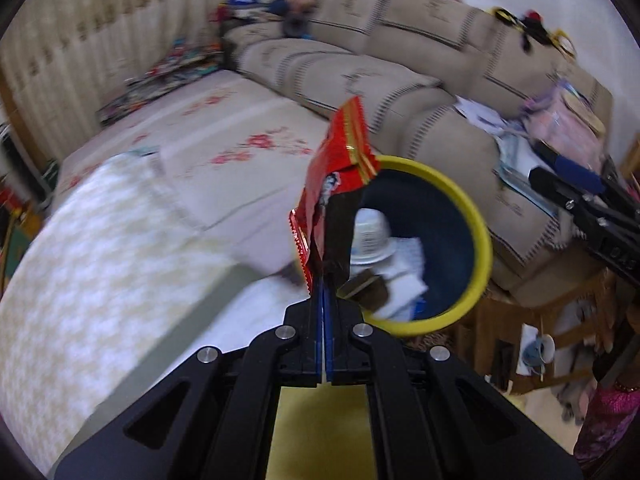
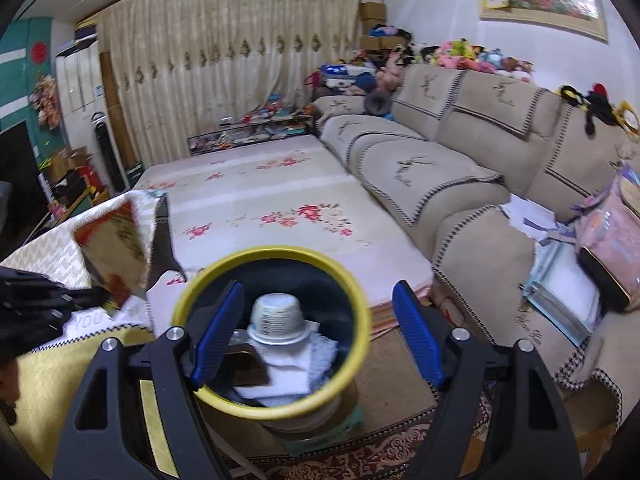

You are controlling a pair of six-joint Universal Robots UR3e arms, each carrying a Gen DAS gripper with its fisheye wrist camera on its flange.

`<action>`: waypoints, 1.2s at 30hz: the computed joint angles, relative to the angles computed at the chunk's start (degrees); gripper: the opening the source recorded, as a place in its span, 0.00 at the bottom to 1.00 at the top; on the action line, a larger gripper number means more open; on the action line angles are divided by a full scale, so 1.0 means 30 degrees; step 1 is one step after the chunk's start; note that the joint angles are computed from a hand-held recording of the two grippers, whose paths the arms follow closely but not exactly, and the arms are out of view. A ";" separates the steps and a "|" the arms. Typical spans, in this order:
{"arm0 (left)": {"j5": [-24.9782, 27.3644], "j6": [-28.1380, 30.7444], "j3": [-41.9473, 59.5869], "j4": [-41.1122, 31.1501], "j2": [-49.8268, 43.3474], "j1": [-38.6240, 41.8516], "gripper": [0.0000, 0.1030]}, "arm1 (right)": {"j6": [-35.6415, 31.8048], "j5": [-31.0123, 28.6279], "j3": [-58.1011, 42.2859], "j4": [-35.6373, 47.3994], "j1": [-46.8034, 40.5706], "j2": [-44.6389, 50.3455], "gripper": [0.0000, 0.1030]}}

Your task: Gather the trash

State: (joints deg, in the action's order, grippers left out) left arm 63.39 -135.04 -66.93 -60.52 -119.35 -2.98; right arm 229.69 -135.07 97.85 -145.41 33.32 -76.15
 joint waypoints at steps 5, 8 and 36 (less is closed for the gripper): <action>0.1215 -0.1226 0.3977 -0.1834 -0.3023 -0.2531 0.01 | 0.0955 -0.0489 0.2716 -0.0313 -0.0068 -0.2268 0.70; 0.2026 -0.1871 0.6932 -0.3067 -0.5220 -0.3513 0.01 | 0.1229 -0.0369 0.3905 -0.0600 -0.0299 -0.3095 0.70; -0.7052 0.3071 -1.5603 0.0688 1.6684 1.8487 0.95 | -0.3779 0.2191 -0.5971 -0.3517 0.3620 0.4550 0.93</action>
